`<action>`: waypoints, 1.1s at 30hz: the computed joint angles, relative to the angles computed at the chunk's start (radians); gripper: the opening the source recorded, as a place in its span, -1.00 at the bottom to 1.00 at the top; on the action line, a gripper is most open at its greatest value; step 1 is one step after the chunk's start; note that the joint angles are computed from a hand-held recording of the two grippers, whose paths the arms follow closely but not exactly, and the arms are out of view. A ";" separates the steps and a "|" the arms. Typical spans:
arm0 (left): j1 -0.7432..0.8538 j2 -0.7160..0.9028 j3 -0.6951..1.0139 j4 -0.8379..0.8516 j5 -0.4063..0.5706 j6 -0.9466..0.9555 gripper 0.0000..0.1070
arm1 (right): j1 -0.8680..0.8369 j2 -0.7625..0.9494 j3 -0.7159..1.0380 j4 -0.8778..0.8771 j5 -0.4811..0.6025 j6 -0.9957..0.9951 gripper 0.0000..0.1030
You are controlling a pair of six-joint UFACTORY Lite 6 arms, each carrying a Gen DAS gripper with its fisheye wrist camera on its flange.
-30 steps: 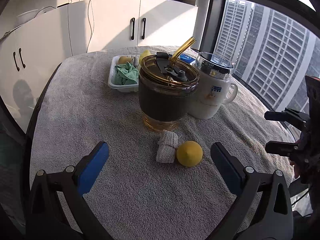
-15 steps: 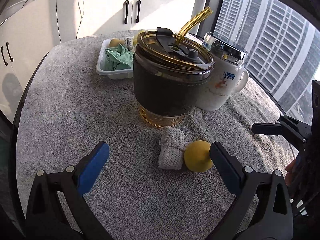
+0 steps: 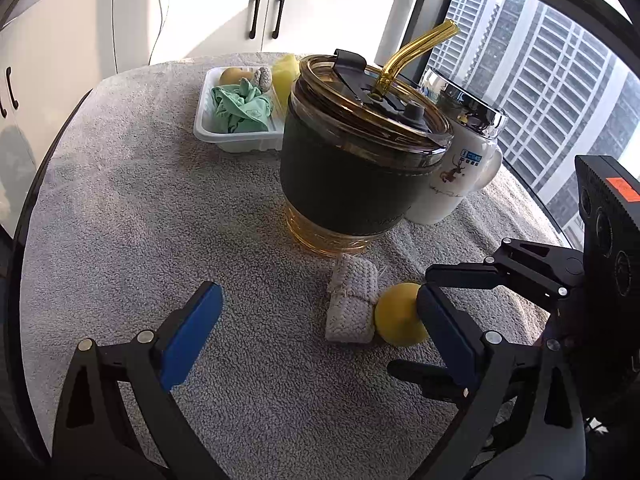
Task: Organize soft objects
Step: 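Grasp the white knit sock with the left tool while the right tool grasps the yellow egg sponge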
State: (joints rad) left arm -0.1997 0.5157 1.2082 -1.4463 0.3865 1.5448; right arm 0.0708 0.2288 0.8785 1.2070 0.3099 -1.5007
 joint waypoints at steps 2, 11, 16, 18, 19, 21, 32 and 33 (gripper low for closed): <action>0.003 0.004 0.004 0.007 0.008 0.000 0.85 | 0.016 0.027 0.012 0.032 -0.031 -0.027 0.27; -0.023 0.002 -0.003 -0.024 0.006 0.013 0.85 | -0.035 -0.034 -0.065 0.155 -0.005 -0.183 -0.17; -0.056 0.001 -0.002 -0.007 -0.009 -0.023 0.85 | -0.095 -0.065 -0.099 0.145 0.035 -0.207 -0.19; -0.079 0.007 0.004 0.008 -0.025 -0.042 0.85 | -0.121 -0.081 -0.119 0.141 0.042 -0.221 -0.20; -0.090 0.009 0.005 0.001 -0.032 -0.042 0.85 | -0.139 -0.096 -0.137 0.139 0.044 -0.231 -0.20; -0.105 0.022 0.019 0.012 -0.045 -0.067 0.77 | -0.161 -0.118 -0.161 0.132 0.047 -0.240 -0.33; -0.070 0.046 0.037 0.011 -0.018 -0.113 0.71 | -0.248 -0.156 -0.166 0.056 0.087 -0.237 -0.06; -0.069 0.041 0.034 0.010 -0.016 -0.118 0.69 | -0.231 -0.158 -0.164 0.087 0.089 -0.258 0.20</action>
State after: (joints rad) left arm -0.2684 0.5569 1.2421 -1.4361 0.3704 1.4267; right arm -0.1599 0.0709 0.7141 1.2941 0.3988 -1.7588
